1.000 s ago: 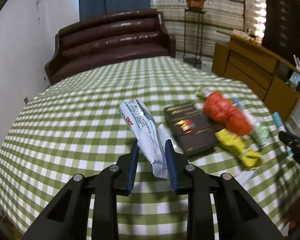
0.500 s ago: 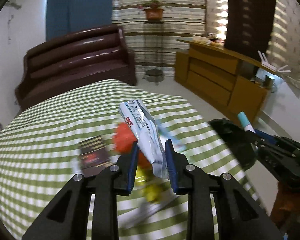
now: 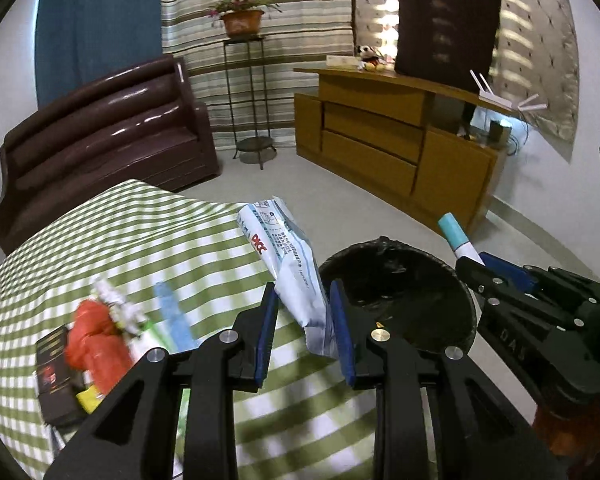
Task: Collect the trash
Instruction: 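Carry the white packet and teal tube over the trash bin with both tools, then open both tools to drop the packet and tube into the bin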
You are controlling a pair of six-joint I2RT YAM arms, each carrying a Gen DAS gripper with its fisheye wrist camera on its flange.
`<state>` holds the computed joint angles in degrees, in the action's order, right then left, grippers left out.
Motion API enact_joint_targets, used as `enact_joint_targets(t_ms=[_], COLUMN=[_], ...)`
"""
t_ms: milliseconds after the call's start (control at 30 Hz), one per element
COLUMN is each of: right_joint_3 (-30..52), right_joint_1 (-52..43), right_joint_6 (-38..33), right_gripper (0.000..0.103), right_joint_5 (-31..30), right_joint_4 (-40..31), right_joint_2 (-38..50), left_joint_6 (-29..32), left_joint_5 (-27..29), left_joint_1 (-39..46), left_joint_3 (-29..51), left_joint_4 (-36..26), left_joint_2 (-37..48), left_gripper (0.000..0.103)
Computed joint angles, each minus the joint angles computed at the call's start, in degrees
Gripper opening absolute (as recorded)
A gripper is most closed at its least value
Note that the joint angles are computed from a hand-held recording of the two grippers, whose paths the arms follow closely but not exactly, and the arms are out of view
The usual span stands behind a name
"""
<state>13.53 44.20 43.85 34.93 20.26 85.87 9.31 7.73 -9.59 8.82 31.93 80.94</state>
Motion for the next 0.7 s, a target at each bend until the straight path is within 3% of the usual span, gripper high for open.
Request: enact_joint_targets(t_ms=[133,400,433,500,700], right_joint_3=[-1.0,-2.7,-2.9,-2.9,-3.8], right_joint_1=[-4.1,-11.5,-12.3,-13.0,-14.6], right_joint_6=[-3.5,-8.3,-8.7,-9.0,-9.5], right_gripper=[0.019,0.022,0.024,0.026,0.027], right_joint_5=[-1.9,-8.8,-9.4,-9.6,-10.4], right_joint_4=[4.8,14.2,15.0,15.5,16.6], right_joint_2=[1.6,5.8,6.1,6.4,6.5], left_joint_6=[-3.2,-5.4,-5.6,-6.4,-6.9], left_joint_5=[-5.4,-9.7,-9.8,-10.2,-10.3], left_joint_1=[-6.8,-11.3,-11.5,-11.9,-12.0], left_joint_3=[3.3,8.0,8.3,9.2,9.0], left_joint_4=[3.3,4.3,4.0,3.6,4.2], left_joint_2=[7.0,14.6,15.0,15.6,16.2], left_gripper=[0.028,0.030,0.033,0.050,0.056])
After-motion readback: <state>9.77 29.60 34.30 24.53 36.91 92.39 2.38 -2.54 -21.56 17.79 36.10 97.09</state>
